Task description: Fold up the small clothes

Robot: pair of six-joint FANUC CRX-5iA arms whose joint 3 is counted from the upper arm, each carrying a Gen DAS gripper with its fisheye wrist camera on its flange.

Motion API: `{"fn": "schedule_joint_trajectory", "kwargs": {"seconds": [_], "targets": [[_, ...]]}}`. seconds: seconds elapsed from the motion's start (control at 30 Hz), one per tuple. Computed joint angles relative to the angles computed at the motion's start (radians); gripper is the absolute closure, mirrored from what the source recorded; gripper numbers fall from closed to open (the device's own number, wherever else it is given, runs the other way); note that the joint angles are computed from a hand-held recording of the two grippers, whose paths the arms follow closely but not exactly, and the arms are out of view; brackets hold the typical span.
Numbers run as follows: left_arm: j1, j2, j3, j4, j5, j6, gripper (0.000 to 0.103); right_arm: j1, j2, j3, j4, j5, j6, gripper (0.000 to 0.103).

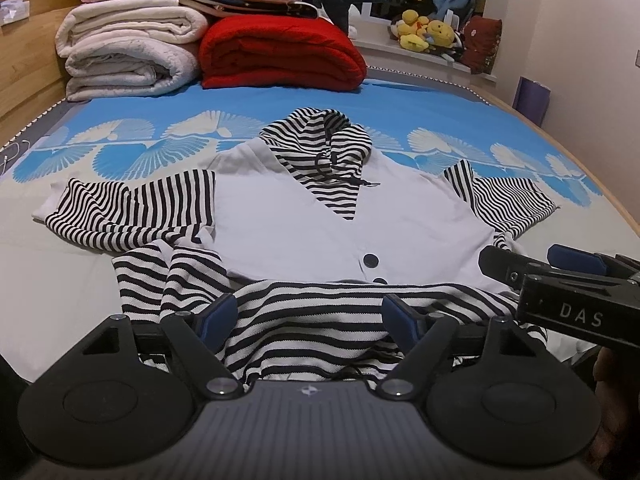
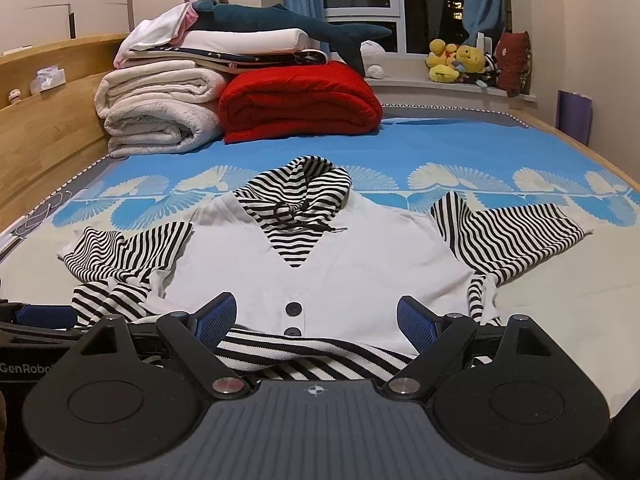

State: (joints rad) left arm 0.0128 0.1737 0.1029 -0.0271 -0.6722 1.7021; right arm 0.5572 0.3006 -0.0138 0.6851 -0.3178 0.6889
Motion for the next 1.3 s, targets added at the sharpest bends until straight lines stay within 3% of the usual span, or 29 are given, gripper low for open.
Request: {"fn": "schedule_joint_trajectory", "kwargs": {"seconds": [0.1,0.23,0.33,0.43,0.5,0.6,0.7,0.8,0.83,0.9,1.0,1.1,1.2,1.3], "targets": [[-0.001,0.000,-0.001,-0.001,0.002,-0.003,0.021,0.003,0.001,0.011,-0.038,-0.007,0.031,0.014],[0.012,-0.004,0.000,0.020,0.010,-0.008,0.026,-0.002,0.000,0.001,0.001,0.000,0.001,0.014],[0.042,0.001,0.021,0.048,0.016,-0.032,0.039,-0.027,-0.003,-0.027,0.128,0.027,-0.124,0.014],[0.075,0.035,0.088,0.033,0.021,-0.085,0.055,-0.045,0.000,-0.001,0.106,0.006,-0.133,0.014],[0.111,0.079,0.143,0.072,0.031,-0.170,0.061,-0.052,0.011,0.046,0.040,-0.030,-0.090,0.014],[0.180,0.155,0.184,0.258,0.081,-0.425,0.066,-0.074,0.036,0.141,-0.079,-0.045,0.042,0.014],[0.231,0.240,0.260,0.344,0.068,-0.540,0.066,-0.122,0.067,0.166,0.066,0.033,-0.011,0.016],[0.280,0.319,0.349,0.318,0.029,-0.432,0.066,-0.169,0.116,0.230,0.129,0.087,-0.010,0.031],[0.294,0.337,0.367,0.300,0.022,-0.391,0.066,-0.180,0.139,0.267,0.106,0.093,0.032,0.035],[0.310,0.407,0.504,0.175,-0.107,-0.245,0.069,-0.187,0.196,0.377,-0.043,0.067,0.220,0.050],[0.337,0.467,0.600,0.135,-0.169,-0.150,0.069,-0.199,0.276,0.508,-0.185,0.025,0.400,0.052],[0.354,0.542,0.727,0.075,-0.272,-0.062,0.069,-0.212,0.338,0.548,-0.135,0.014,0.328,0.052],[0.381,0.616,0.842,0.051,-0.357,0.046,0.069,-0.199,0.424,0.713,-0.248,-0.184,0.389,0.052],[0.405,0.701,0.983,0.013,-0.475,0.202,0.068,-0.196,0.444,0.768,-0.315,-0.196,0.387,0.049]]}}
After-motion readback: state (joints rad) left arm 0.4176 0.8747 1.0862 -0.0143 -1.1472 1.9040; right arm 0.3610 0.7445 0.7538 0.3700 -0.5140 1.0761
